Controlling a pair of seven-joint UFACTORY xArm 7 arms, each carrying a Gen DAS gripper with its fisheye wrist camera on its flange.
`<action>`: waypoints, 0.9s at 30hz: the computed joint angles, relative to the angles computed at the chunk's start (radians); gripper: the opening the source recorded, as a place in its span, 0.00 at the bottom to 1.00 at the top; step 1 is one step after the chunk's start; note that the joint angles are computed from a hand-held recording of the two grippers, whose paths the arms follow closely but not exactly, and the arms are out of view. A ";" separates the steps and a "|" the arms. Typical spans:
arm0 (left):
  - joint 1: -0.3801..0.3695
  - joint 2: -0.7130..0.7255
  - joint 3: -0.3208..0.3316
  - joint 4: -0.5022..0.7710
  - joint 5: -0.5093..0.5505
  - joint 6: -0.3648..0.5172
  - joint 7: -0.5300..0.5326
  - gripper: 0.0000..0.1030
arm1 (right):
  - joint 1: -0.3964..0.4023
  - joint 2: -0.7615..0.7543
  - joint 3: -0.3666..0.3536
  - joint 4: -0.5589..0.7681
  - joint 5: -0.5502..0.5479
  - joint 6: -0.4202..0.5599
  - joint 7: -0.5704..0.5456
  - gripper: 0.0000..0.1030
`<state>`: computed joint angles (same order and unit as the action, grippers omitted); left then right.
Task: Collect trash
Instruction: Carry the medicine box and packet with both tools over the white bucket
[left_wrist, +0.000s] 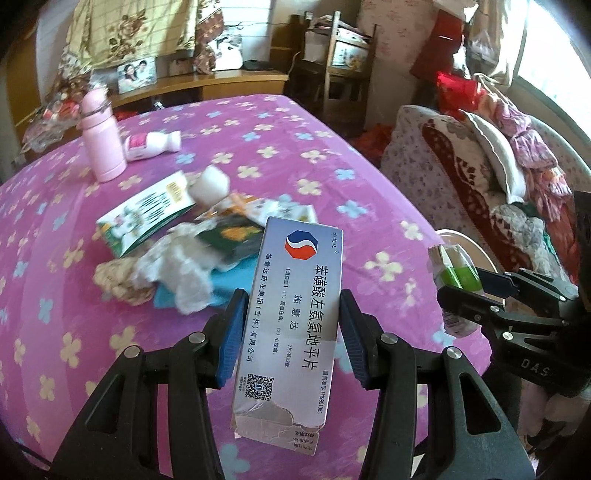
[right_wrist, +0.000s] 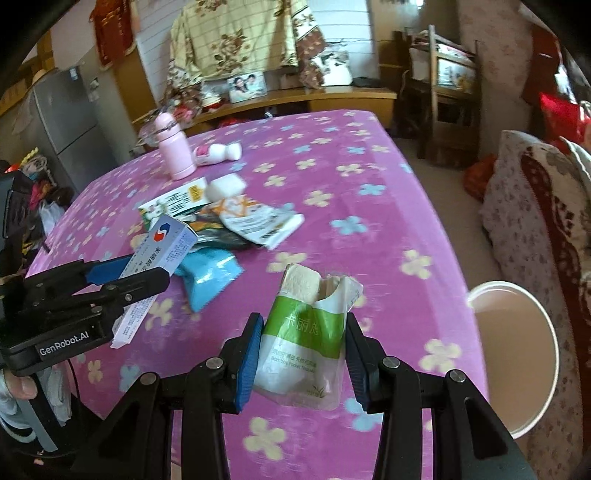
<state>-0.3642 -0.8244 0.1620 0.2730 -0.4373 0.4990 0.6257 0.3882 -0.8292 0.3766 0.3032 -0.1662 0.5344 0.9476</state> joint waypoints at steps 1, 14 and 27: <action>-0.010 0.001 -0.011 0.000 -0.004 -0.007 -0.006 0.46 | 0.003 -0.025 -0.008 -0.012 0.001 0.015 -0.002 0.40; -0.161 0.075 -0.107 0.028 -0.020 -0.089 -0.114 0.46 | 0.002 -0.356 -0.070 -0.146 0.030 0.235 -0.044 0.40; -0.311 0.205 -0.164 0.086 -0.017 -0.169 -0.208 0.46 | -0.039 -0.734 -0.135 -0.264 0.046 0.508 -0.125 0.40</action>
<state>-0.6753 -0.6197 -0.0024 0.3593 -0.4543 0.3298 0.4176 0.3496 -1.5634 0.2416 0.0393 -0.1201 1.0429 0.8229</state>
